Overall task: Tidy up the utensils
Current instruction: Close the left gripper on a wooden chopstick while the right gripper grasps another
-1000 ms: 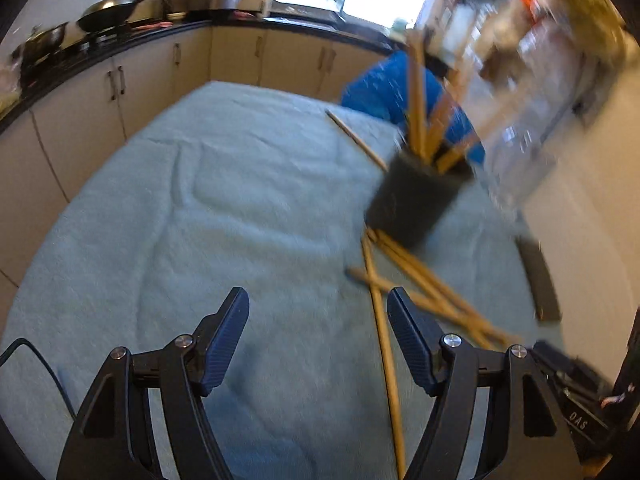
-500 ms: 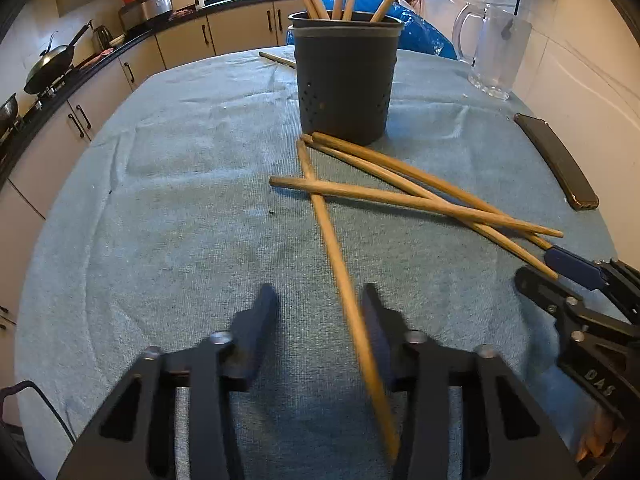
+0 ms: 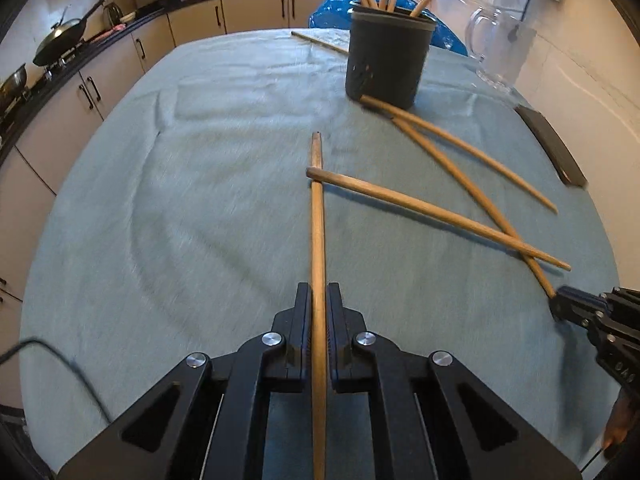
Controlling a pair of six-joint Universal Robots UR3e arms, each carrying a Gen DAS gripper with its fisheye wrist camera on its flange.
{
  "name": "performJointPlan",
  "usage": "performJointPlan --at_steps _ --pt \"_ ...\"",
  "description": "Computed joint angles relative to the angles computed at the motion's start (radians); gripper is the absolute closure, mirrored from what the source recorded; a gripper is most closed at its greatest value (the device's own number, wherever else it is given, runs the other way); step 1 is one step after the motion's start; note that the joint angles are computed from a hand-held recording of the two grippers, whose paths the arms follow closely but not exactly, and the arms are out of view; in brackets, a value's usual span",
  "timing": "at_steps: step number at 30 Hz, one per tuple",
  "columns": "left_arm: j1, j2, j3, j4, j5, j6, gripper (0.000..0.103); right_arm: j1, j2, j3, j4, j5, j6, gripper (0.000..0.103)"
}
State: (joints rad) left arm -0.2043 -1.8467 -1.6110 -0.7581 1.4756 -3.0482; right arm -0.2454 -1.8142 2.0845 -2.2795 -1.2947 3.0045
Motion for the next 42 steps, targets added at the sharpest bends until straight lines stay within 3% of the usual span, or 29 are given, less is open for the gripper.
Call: performJointPlan --at_steps 3,5,6,8,13,19,28,29,30,33,35,37,42 --pt "0.071 0.109 -0.102 -0.048 -0.077 0.067 0.096 -0.069 -0.176 0.039 0.235 0.089 -0.163 0.094" --pt "0.109 0.140 -0.111 -0.105 -0.123 0.088 0.096 -0.115 -0.239 0.045 0.355 0.149 -0.229 0.087" --pt "0.118 0.144 -0.106 -0.122 -0.136 0.090 0.096 -0.131 -0.267 0.053 0.379 0.170 -0.239 0.078" --pt "0.123 0.141 -0.096 -0.125 -0.140 0.091 0.094 -0.119 -0.267 0.048 0.349 0.174 -0.227 0.074" --pt "0.079 0.078 -0.030 -0.094 -0.068 0.076 0.072 -0.008 -0.125 -0.003 0.096 0.146 -0.108 0.056" --pt "0.031 -0.039 0.077 -0.067 0.022 0.072 0.072 0.223 0.221 -0.214 -0.152 0.020 -0.051 0.056" --pt "0.066 -0.038 0.065 -0.053 -0.011 0.102 0.072 0.399 0.590 -0.598 -0.065 -0.143 -0.112 0.060" --pt "0.068 -0.042 0.074 -0.062 -0.013 0.105 0.072 0.402 0.605 -0.615 -0.052 -0.157 -0.108 0.068" --pt "0.069 -0.046 0.084 -0.073 -0.014 0.107 0.072 0.397 0.617 -0.634 -0.032 -0.153 -0.088 0.083" --pt "0.068 -0.064 0.116 -0.094 -0.013 0.103 0.072 0.331 0.627 -0.690 0.074 -0.072 0.073 0.095" --pt "0.067 -0.081 0.142 -0.105 -0.011 0.097 0.072 0.277 0.618 -0.687 0.114 0.005 0.150 0.095" --pt "0.061 -0.106 0.179 -0.119 -0.005 0.088 0.072 0.258 0.609 -0.668 0.106 0.018 0.175 0.095" --pt "0.036 -0.176 0.295 -0.177 0.030 0.072 0.072 0.274 0.620 -0.694 0.112 -0.048 0.161 0.093"
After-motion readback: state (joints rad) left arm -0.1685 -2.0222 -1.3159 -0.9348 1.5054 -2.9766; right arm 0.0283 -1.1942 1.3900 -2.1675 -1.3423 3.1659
